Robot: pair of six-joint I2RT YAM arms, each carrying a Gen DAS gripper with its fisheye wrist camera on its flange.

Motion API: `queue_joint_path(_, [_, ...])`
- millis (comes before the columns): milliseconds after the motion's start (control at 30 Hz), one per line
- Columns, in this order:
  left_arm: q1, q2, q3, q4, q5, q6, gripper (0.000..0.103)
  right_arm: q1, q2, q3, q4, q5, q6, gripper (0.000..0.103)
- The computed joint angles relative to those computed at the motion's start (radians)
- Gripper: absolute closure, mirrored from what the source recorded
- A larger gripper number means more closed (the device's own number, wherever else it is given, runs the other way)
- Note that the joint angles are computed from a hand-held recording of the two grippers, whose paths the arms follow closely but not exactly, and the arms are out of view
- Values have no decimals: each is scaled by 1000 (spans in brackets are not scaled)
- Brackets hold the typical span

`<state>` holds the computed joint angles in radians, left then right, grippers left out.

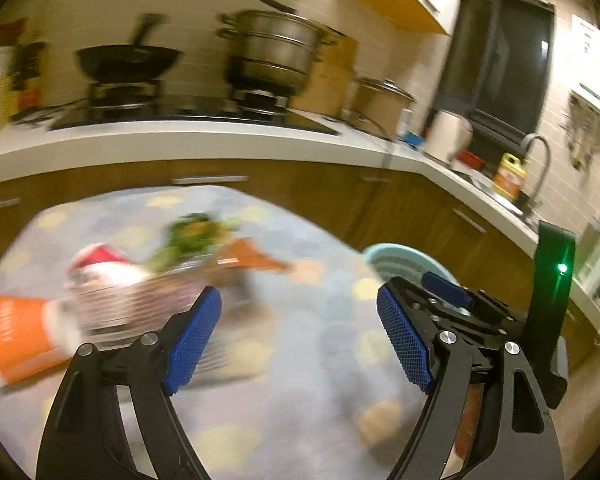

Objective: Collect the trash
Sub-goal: 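Move both open tools back toward the trash on the table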

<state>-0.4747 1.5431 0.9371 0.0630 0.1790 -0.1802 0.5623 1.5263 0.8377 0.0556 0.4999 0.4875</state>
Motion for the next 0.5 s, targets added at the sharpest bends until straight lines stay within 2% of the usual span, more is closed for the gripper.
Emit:
queue_joint_path(133, [137, -57, -71, -11, 39, 21, 24, 71, 113, 78, 13, 23, -2, 62])
queue_joint_path(333, [363, -89, -106, -38, 81, 81, 21, 106, 220, 148, -23, 47, 21, 62])
queue_joint_path(500, [527, -12, -75, -41, 130, 67, 21, 96, 234, 157, -24, 32, 13, 62])
